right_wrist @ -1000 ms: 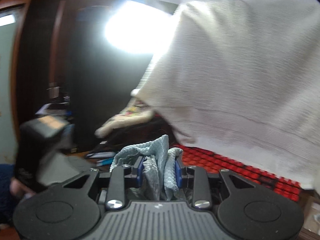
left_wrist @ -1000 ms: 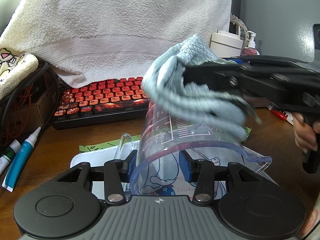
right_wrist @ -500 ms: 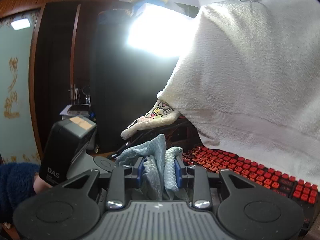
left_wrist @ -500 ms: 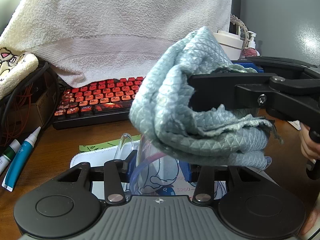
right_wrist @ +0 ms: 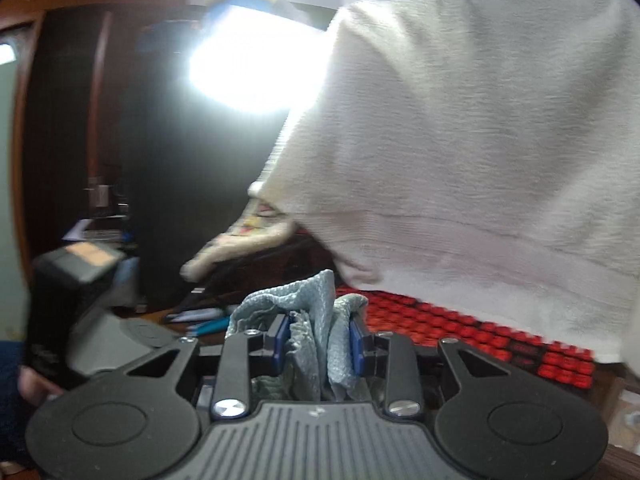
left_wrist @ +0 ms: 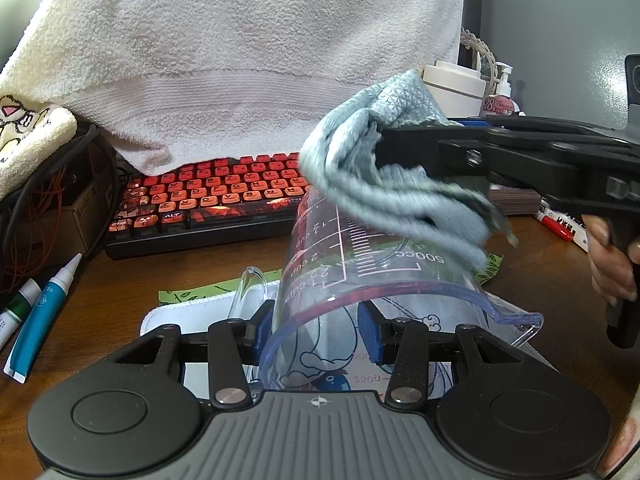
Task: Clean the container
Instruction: 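Hold the cup with the left gripper while the right gripper scrubs the cloth inside the rim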
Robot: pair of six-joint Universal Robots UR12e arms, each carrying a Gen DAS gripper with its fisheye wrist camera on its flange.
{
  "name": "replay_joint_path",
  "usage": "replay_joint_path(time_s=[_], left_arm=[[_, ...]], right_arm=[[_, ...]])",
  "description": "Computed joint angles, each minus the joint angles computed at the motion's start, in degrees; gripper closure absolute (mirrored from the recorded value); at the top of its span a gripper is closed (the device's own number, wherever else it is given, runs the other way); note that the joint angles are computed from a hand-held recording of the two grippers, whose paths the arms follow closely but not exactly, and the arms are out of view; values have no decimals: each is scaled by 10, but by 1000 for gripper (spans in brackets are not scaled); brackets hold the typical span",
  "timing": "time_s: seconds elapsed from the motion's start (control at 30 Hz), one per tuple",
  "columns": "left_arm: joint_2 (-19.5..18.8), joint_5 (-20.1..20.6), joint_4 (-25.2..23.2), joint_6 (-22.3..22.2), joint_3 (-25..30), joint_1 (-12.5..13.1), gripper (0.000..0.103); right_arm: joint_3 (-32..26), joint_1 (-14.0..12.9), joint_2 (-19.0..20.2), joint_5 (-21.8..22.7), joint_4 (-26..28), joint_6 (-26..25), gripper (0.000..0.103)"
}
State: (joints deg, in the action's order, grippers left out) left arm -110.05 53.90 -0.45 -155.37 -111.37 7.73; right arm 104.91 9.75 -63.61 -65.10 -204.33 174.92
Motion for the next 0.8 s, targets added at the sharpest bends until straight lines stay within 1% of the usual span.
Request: replay_joint_path(time_s=[0.1,0.17,0.23,0.3,0.43,0.5,0.6,0.67,0.73,0.8], left_arm=[[1,0,0,-1,-1,0,59],[1,0,0,-1,-1,-1,59],[2,1,1,-1,-2,-1,59],[1,0,-1,-1,-1,0,59],[0,-1,-2,0,1,1,59],[0,-1,-2,0,1,1,59],[0,-2,-3,1,2,2,59],[-1,-2,-4,0,2,2,59],[-1,-2,-4,0,2,2,59],[0,-2,-4,0,2,2,59]], right_arm=[[-1,-4,0,56,8,-23,74],[-1,-3,-1,73,14,-36,74],[0,-2,-4,66,17,-41,74],[0,-1,-4,49,16,-35,74],[-3,3,-2,-19,9,-4,74],[-4,3,-1,-39,7,12,74],[-2,4,-1,-41,4,17,74],[-1,2,-1,-21,4,13,74],[-2,-3,0,20,5,6,74],[-2,-5,0,55,10,-13,74]])
